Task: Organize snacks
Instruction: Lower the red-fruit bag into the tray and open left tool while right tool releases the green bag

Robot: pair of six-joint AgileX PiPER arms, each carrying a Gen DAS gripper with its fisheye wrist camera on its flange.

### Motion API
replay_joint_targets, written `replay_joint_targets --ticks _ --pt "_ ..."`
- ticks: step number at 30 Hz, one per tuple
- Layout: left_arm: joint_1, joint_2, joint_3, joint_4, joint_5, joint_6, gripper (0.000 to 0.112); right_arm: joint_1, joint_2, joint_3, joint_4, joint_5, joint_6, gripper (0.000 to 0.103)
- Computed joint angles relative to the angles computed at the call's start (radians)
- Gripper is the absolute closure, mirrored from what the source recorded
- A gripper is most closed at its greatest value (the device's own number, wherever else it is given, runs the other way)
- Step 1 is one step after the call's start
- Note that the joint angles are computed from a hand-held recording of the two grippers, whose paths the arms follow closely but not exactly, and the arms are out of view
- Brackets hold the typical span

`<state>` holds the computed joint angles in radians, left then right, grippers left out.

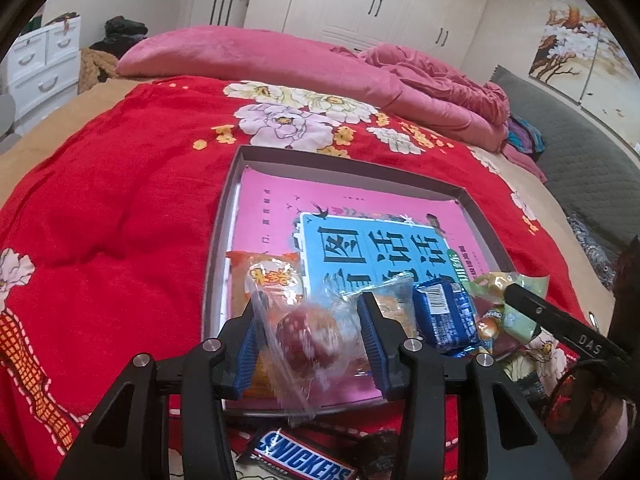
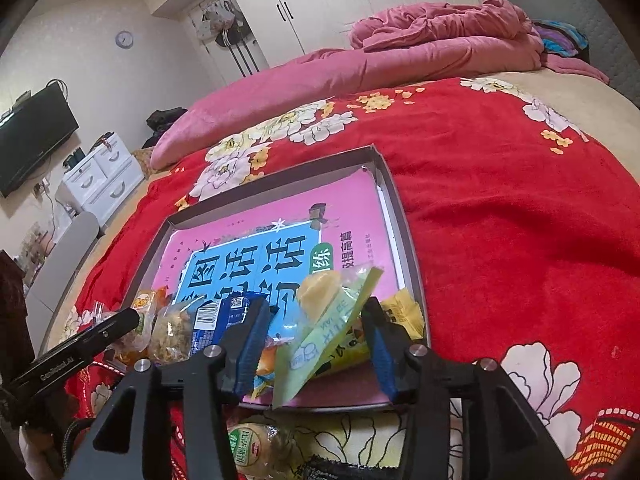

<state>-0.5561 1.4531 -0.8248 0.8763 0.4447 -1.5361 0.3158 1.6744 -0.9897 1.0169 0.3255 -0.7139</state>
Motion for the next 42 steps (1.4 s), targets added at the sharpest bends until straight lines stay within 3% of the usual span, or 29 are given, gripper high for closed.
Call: replay_joint_targets --ticks 21,42 --pt "-0.018 -0.040 0.023 0.112 0.025 -0.150 0.059 -0.017 -0.034 0.021 0.047 -0.005 -0.040 0.049" --pt "-0.014 -0.087 0.048 0.148 0.025 -0.156 0.037 -0.033 -0.078 0.058 0.104 -0.039 -0.119 0.038"
